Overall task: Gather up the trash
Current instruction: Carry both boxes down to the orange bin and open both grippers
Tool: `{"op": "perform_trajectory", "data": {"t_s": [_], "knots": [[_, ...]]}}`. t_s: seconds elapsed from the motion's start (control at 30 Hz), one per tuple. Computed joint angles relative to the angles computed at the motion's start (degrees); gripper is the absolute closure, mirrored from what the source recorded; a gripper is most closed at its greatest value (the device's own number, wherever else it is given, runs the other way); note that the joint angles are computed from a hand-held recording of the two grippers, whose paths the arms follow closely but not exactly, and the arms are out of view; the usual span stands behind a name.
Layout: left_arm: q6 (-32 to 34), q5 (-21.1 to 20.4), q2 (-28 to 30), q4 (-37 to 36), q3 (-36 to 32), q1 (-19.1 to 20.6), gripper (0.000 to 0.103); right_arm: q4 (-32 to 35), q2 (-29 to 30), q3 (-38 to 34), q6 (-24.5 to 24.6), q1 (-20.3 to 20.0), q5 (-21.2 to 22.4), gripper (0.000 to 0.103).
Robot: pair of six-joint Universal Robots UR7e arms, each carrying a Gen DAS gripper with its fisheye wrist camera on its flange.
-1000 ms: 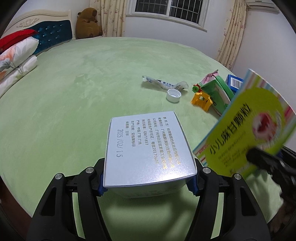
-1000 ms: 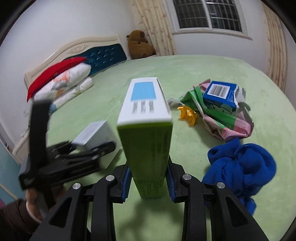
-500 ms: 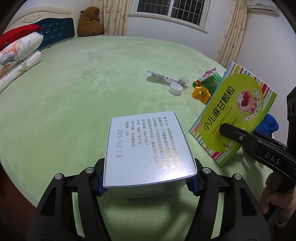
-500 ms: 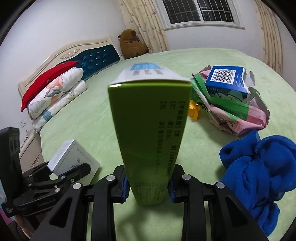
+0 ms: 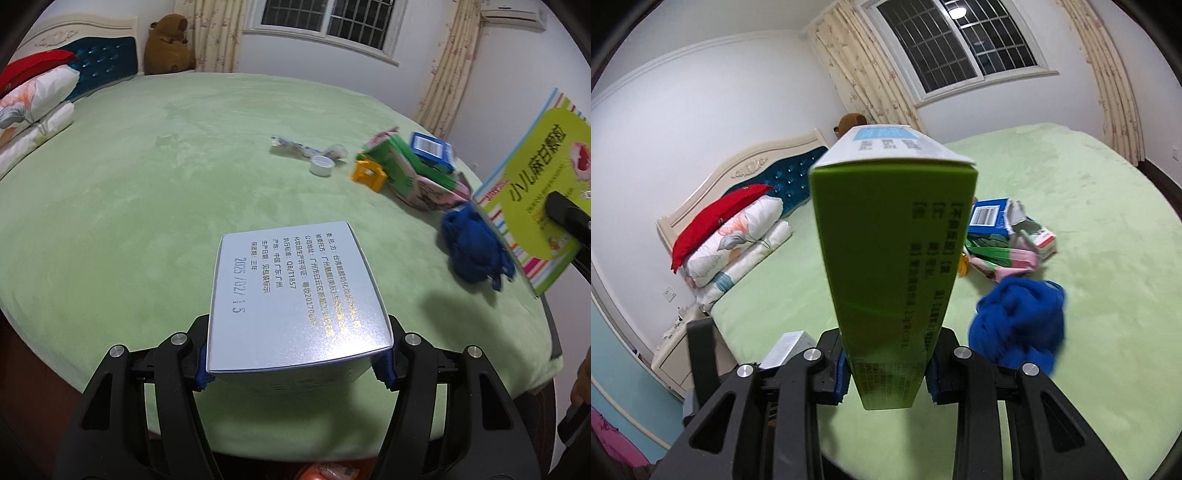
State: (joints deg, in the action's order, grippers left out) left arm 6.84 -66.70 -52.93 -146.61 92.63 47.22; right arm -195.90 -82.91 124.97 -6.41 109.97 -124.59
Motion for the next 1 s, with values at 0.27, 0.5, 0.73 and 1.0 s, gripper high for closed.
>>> {"op": "perform_trajectory", "data": {"t_s": [0.27, 0.5, 0.73, 1.0], "knots": [[1.71, -1.88, -6.1, -2.48, 8.44, -3.08, 0.041, -0.53, -4.97, 8.61, 3.71, 7.53, -8.33, 0.072], [4.28, -0.21, -10.83, -3.49, 15.75, -5.79, 0.041, 4.37, -9.26, 16.59, 12.56, 10.65, -13.48, 0.072], [6.9, 0.35, -14.28, -1.3, 21.68, -7.19, 0.041, 10.32, -11.7, 21.52, 20.55, 10.29, -12.1, 0.072], [9.53, 0.37, -16.41, 5.11, 26.19, -6.71, 0.041, 16.49, -11.53, 24.35, 24.44, 7.22, -6.4, 0.072]]}}
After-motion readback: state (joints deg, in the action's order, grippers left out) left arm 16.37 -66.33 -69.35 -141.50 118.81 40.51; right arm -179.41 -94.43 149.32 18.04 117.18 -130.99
